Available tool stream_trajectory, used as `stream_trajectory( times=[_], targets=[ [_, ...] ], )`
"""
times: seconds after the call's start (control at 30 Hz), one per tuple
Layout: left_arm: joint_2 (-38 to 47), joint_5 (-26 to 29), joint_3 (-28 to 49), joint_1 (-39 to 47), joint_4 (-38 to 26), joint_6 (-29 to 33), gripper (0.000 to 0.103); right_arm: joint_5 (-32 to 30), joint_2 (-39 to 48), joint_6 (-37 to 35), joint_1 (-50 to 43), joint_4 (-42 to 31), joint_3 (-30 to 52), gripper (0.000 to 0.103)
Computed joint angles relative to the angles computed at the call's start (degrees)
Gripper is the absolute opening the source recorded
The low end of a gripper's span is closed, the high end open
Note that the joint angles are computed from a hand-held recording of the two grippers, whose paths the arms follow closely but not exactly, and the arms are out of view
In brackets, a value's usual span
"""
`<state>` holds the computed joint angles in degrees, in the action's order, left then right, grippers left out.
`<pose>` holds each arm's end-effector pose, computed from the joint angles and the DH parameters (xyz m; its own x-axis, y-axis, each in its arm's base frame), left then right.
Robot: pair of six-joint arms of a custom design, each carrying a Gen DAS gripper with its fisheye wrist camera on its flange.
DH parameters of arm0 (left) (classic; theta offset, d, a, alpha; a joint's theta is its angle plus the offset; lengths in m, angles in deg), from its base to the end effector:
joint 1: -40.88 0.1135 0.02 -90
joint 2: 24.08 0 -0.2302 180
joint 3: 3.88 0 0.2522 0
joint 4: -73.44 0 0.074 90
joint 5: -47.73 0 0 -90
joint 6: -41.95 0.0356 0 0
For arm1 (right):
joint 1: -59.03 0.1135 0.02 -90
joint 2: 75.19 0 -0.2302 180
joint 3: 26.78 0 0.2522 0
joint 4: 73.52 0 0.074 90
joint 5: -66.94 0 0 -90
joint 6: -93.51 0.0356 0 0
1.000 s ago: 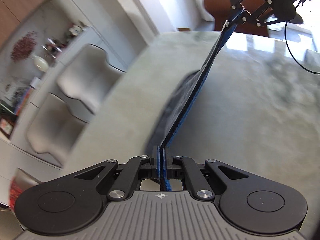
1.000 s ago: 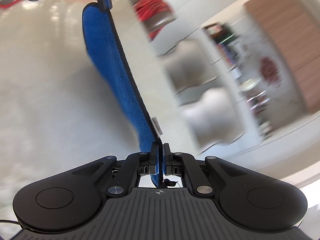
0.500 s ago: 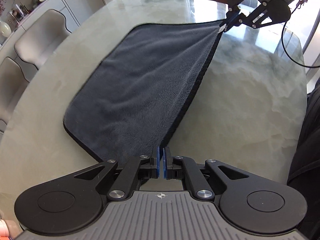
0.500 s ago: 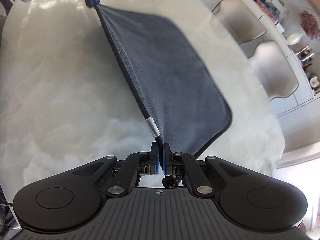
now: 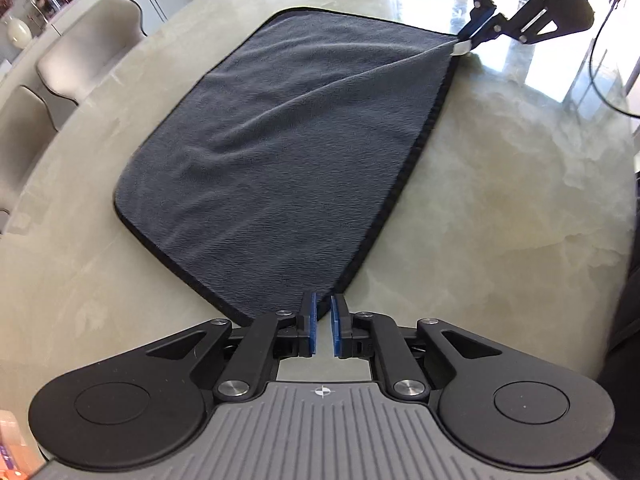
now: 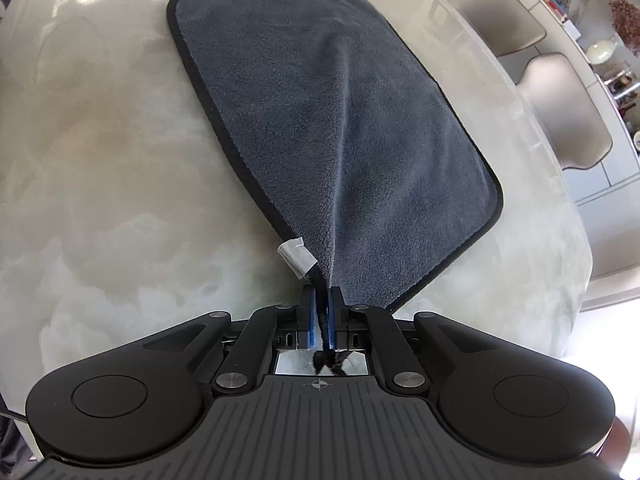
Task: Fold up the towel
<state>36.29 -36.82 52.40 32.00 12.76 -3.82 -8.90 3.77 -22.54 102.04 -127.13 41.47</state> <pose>0.2014 -0.0349 0.1966 -0.5053 0.7818 -0.3654 0.7622 0.6029 0.2358 0.2039 0.1783 0.1948 -0.3356 -0.8954 -0.2925 -0.8140 0.4320 -0.3884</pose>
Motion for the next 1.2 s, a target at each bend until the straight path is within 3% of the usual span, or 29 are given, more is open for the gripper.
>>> stream_trajectory(
  times=[0.27,0.33,0.53,0.77,0.87,0.97,1.03,1.2],
  targets=[
    [-0.4,-0.1,-2.4,-0.3,1.8,7.7,0.010,-1.2,-0.1,0.3,-0.8,0.1,-0.5,0.006],
    [-0.5,-0.7,-3.3,-0.8,3.2,8.8,0.018,-2.0,-0.1,0.4,-1.4,0.3,-0.5,0.006],
    [1.8,-2.5,-4.0,-1.9,6.3,9.0,0.026,-3.0,0.0,0.5,-2.1,0.0,-0.4,0.006],
    [4.6,-0.8,-1.3,-1.6,3.3,9.9,0.026,-4.5,-0.1,0.8,-3.4,0.4,-0.7,0.006],
    [7.1,0.5,0.1,-0.3,3.4,7.4,0.026,-4.7,0.5,0.7,-3.5,0.6,-0.7,0.007],
    [8.7,1.4,1.0,0.5,3.6,7.0,0.023,-5.0,1.0,0.5,-3.6,0.8,-0.6,0.007],
    [9.9,1.1,2.0,0.2,2.7,7.8,0.007,-5.1,1.2,0.2,-3.7,0.8,-0.4,0.008],
    [11.2,-1.1,3.4,-0.7,1.5,8.2,0.005,-6.0,1.4,-0.8,-4.7,0.9,-0.1,0.010]
  ],
)
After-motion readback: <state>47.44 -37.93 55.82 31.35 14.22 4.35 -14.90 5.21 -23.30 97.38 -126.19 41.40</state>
